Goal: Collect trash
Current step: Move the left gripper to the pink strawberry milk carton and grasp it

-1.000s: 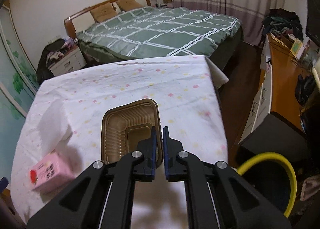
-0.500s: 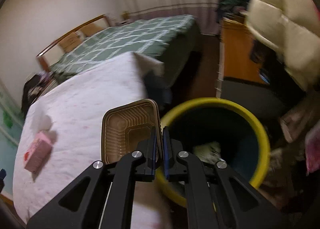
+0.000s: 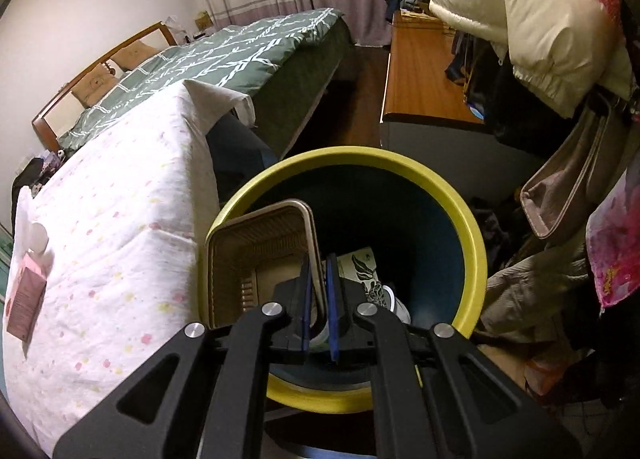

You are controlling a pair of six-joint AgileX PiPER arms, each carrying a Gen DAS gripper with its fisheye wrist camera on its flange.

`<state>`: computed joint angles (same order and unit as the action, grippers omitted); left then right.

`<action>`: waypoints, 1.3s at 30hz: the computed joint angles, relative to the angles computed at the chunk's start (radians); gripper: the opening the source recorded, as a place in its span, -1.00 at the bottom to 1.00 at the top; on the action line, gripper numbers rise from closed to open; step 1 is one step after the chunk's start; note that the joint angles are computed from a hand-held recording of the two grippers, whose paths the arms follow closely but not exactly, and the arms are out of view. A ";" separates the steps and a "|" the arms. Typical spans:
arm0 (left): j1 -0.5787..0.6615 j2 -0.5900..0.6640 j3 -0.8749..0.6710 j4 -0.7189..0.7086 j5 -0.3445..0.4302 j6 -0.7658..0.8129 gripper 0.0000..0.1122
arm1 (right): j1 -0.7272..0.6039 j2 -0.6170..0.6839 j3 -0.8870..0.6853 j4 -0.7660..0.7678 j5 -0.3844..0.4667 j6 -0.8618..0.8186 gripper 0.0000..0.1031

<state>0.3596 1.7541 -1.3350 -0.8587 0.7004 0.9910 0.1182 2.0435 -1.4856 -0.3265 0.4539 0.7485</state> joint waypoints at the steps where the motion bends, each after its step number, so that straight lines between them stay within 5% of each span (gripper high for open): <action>1: 0.001 0.004 -0.005 0.002 0.001 -0.002 0.74 | -0.001 0.002 -0.002 0.001 0.001 0.000 -0.83; 5: -0.002 0.015 -0.013 0.009 0.001 -0.013 0.74 | 0.007 0.002 -0.015 -0.022 0.014 0.026 -0.48; 17: -0.009 0.055 -0.042 0.040 -0.015 -0.028 0.74 | 0.018 -0.025 0.001 -0.020 -0.002 0.027 -0.46; 25: 0.006 0.212 -0.241 0.097 0.019 -0.080 0.74 | 0.030 -0.044 0.012 -0.004 -0.018 0.012 -0.38; 32: -0.023 0.414 -0.523 0.237 0.133 -0.160 0.74 | 0.031 -0.044 0.003 0.000 -0.014 0.005 -0.35; 39: -0.032 0.586 -0.781 0.257 0.349 -0.203 0.74 | 0.028 -0.039 -0.003 0.022 -0.015 -0.014 -0.33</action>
<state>0.3274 2.3398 -2.1160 -0.6012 1.0497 0.7883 0.1464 2.0047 -1.4884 -0.3049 0.4394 0.7344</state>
